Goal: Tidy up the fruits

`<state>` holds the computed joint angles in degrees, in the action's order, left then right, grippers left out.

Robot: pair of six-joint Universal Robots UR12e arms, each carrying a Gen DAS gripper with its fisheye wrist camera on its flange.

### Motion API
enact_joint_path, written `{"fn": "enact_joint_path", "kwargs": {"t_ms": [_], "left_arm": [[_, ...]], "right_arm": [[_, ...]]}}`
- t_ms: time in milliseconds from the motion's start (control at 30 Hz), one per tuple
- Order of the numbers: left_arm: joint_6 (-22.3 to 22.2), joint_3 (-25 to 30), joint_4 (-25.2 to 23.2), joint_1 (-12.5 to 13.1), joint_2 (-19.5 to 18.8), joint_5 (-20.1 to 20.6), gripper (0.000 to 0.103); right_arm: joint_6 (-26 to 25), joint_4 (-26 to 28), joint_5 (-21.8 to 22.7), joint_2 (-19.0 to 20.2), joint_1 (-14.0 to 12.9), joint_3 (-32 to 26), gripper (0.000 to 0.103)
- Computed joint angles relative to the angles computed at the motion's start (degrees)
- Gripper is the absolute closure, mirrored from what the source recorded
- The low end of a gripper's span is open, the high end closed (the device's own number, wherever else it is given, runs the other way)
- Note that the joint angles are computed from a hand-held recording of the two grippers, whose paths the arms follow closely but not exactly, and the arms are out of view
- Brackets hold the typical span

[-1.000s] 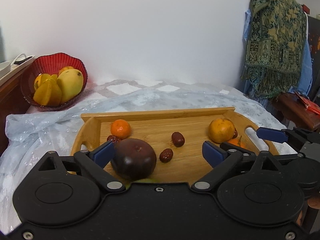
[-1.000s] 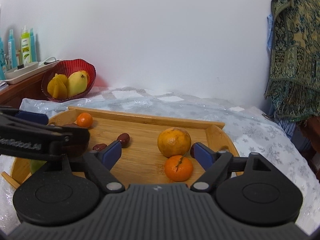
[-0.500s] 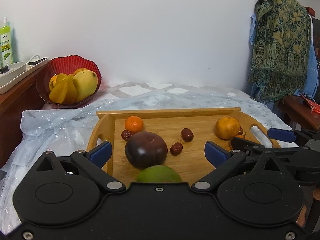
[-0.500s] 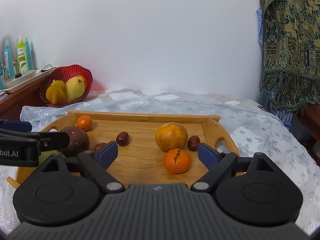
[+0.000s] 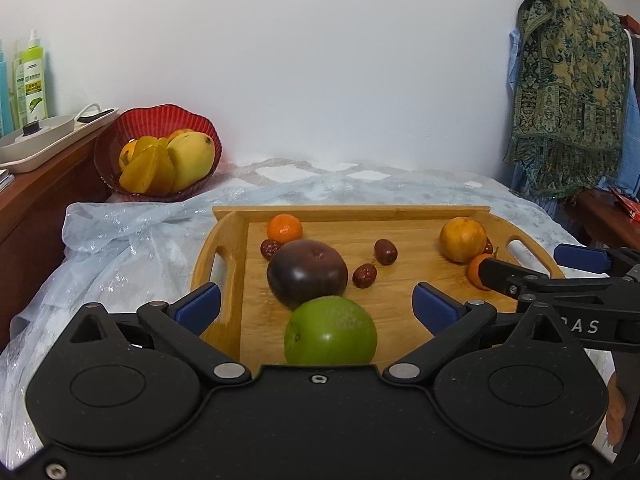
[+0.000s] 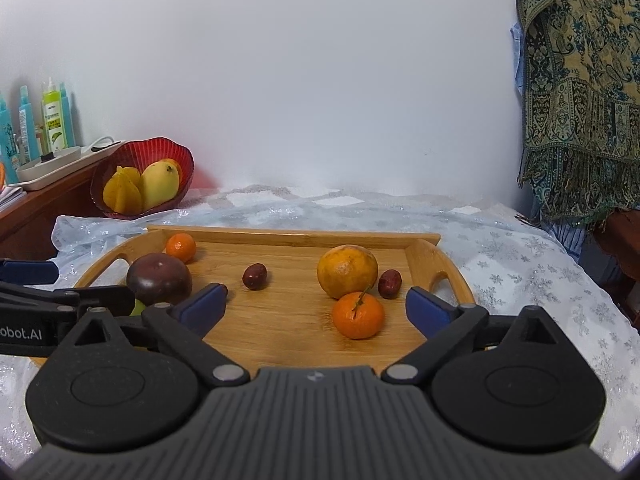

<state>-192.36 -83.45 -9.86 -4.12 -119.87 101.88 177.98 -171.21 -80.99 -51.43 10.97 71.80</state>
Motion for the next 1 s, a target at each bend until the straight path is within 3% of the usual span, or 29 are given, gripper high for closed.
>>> {"fn": "enact_joint_path", "kwargs": {"t_ms": [533,1000], "left_arm": [[-0.8,-3.0,0.5,-0.8,1.4,1.7,0.001],[-4.1,-6.4,1.0,-1.3,2.8,2.5,0.001]], "right_arm": [[1.9,-1.3,0.5,-1.6,-0.4,3.3,0.0],[1.9,-2.7,-0.4,-3.5,-0.5,7.4,0.0]]}}
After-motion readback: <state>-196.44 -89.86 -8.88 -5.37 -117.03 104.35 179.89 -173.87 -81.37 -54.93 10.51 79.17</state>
